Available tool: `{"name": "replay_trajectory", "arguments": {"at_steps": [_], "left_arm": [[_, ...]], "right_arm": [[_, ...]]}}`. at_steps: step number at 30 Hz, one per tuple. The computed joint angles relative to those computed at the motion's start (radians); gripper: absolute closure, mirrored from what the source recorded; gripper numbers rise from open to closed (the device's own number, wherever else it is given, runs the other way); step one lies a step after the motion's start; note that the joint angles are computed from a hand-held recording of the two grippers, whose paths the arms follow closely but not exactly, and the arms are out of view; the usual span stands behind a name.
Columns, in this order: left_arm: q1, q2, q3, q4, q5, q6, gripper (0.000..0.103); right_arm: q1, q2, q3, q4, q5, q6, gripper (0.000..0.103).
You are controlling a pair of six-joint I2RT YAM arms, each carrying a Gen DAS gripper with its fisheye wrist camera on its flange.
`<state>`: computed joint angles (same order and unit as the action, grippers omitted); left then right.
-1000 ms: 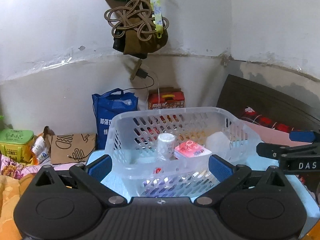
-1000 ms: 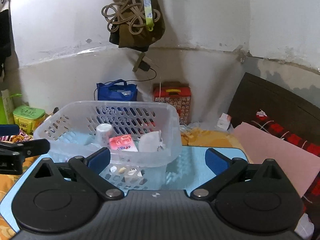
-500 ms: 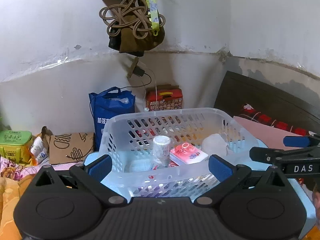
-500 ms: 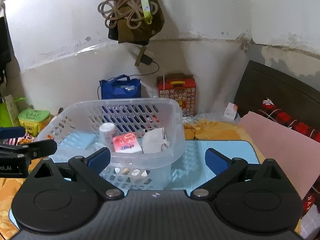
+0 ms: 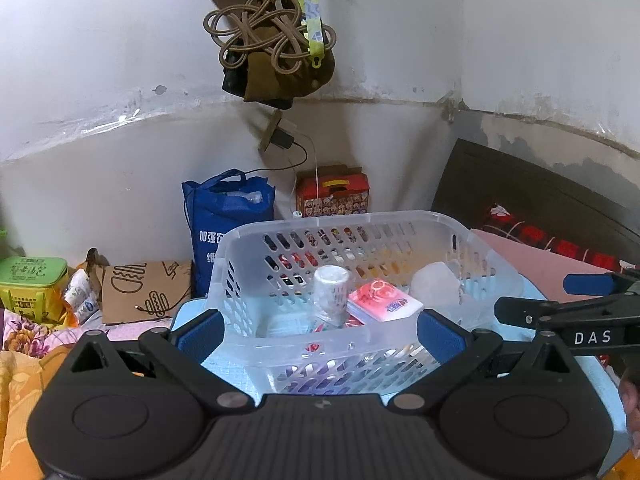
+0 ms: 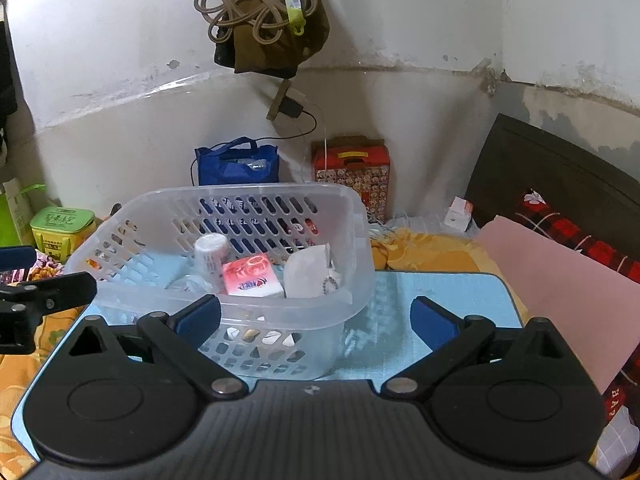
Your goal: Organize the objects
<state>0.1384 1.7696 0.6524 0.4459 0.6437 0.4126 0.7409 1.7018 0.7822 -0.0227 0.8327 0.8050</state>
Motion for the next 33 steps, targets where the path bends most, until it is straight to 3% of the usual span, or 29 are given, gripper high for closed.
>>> {"name": "replay_trajectory", "arguments": {"at_steps": [33], "left_arm": [[0.006,0.000,-0.014,0.005,-0.008,-0.014,0.000]], "right_arm": [[0.021,-0.013,0.006,-0.004,0.015,-0.018,0.000]]}}
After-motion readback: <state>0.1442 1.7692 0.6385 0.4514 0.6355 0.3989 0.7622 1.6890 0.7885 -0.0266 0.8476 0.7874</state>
